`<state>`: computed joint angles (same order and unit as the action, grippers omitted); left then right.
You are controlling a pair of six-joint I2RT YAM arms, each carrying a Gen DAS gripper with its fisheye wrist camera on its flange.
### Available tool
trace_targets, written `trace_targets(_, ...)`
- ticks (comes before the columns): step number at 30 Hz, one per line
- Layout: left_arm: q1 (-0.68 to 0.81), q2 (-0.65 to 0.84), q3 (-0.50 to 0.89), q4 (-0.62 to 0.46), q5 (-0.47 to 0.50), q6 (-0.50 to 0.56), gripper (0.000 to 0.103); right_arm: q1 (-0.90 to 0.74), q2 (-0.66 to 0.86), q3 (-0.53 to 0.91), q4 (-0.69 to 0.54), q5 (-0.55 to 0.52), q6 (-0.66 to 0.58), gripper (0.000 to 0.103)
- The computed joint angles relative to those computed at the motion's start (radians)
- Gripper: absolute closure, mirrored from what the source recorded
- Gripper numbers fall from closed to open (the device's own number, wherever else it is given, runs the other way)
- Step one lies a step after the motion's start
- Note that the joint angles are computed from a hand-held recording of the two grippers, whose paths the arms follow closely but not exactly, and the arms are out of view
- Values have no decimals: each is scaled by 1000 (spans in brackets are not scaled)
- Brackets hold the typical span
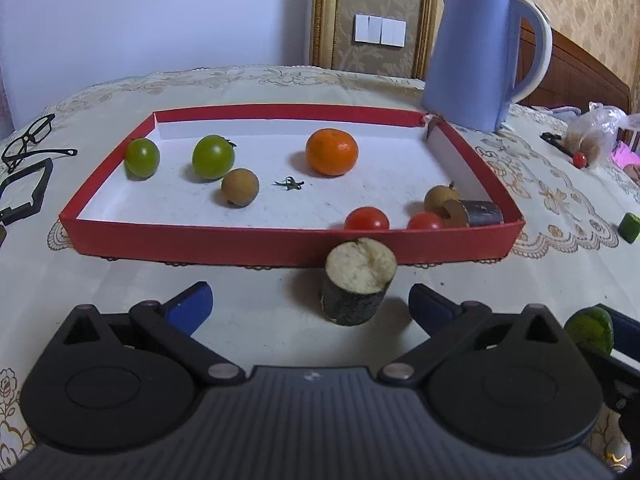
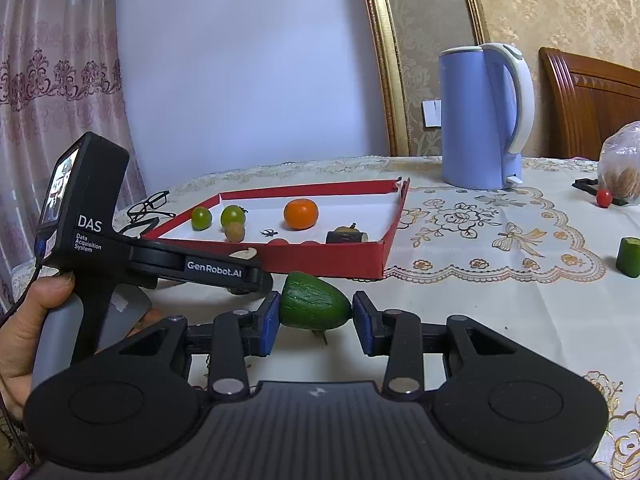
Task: Organize fruits
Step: 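Grasp the dark log piece with the left gripper while the right holds the avocado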
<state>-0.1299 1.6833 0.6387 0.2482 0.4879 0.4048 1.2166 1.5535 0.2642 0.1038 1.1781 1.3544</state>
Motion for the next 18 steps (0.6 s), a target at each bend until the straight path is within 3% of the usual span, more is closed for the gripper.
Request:
trace_targets(6, -24, -15, -29, 32, -45, 27, 0, -8, 8, -2, 30, -8, -24, 65)
trace_targets(13, -15, -8, -17, 17, -23, 31, 1, -11, 12, -2, 36, -11, -30, 65)
trace_targets(18, -7, -24, -52, 65, 7, 34, 28, -12, 15, -1, 38, -11, -30, 65)
